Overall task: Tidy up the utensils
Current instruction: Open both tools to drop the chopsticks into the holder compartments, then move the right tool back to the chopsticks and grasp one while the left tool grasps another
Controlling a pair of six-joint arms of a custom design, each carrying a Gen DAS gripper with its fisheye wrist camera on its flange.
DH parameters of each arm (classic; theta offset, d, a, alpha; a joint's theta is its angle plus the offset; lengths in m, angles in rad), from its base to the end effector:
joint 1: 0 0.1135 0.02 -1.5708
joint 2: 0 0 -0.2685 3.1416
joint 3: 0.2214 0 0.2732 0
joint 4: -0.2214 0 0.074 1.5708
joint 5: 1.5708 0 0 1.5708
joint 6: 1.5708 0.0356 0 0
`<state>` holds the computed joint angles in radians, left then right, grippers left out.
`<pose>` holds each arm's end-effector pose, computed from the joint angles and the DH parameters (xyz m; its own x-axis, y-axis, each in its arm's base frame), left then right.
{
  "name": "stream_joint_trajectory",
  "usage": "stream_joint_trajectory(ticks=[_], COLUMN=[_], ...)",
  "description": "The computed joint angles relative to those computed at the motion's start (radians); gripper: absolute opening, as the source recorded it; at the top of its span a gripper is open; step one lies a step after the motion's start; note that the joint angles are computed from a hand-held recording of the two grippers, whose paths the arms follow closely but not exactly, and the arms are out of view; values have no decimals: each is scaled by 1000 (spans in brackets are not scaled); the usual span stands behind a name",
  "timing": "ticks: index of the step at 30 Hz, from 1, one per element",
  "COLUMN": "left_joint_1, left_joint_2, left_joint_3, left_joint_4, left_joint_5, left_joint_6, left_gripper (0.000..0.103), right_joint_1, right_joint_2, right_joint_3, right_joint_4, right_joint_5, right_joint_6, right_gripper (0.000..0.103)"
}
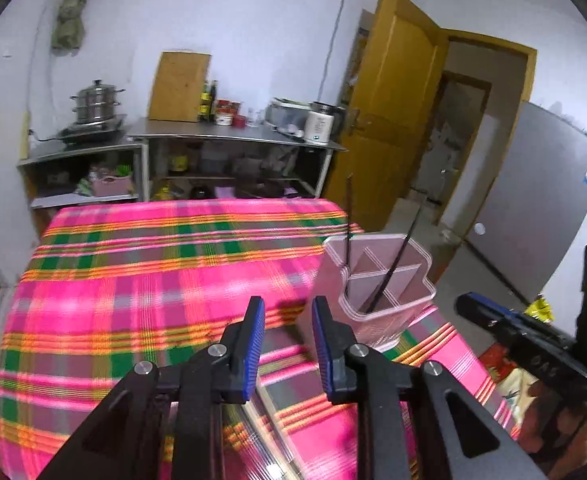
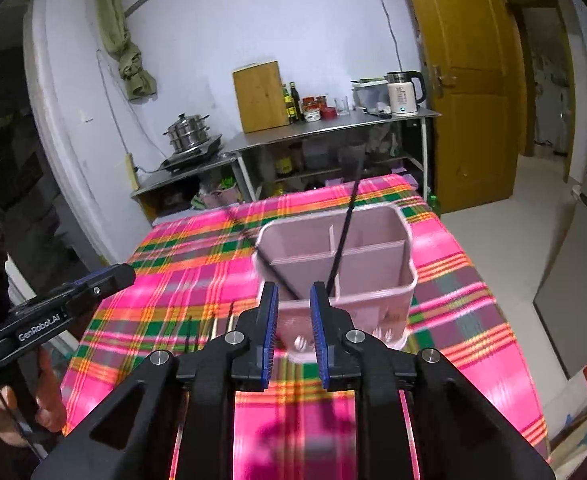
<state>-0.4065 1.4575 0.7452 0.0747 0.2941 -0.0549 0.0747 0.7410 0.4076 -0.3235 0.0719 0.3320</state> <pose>0.2875 -0.1350 0.1872 -0.5784 0.1918 -0.7929 0.5615 0.7987 -0.2164 0.1798 0.0109 0.1973 -0.5815 0.2825 -0.7629 0.1818 0.9592 0.2166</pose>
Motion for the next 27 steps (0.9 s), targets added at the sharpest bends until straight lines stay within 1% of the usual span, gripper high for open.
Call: stream_joint_trajectory(ticks=[3,7,13,16,20,23,27], left_joint_1=[35,99,189,221,241,250,248], left_joint_2=[-69,-137,-230,-270,-297,-280,-211], left_joint_3=[-101,-216,-342,-385,-419,-421,-400], left_joint_4=[11,30,27,23,24,31,50], left_joint_5=[-40,-44,-16,1,9,22,34], left_joint_6=[31,51,92,105,123,126,119], left_gripper=[24,24,24,24,24,24,24], right_joint_1=[124,298,491,554,594,588,589], right_joint_2=[-74,-157,-163,-138,-101,-58,9], right_joint_3=[-35,-75,-89,-98,-115,-121,-123], right_joint_4=[-58,-127,-174,-169,-145,-106,-49], right_joint_5=[93,200,334,368,372,349,335], right_joint_6=[42,134,225,269,300,296,290], right_gripper=[17,17,17,17,17,17,17])
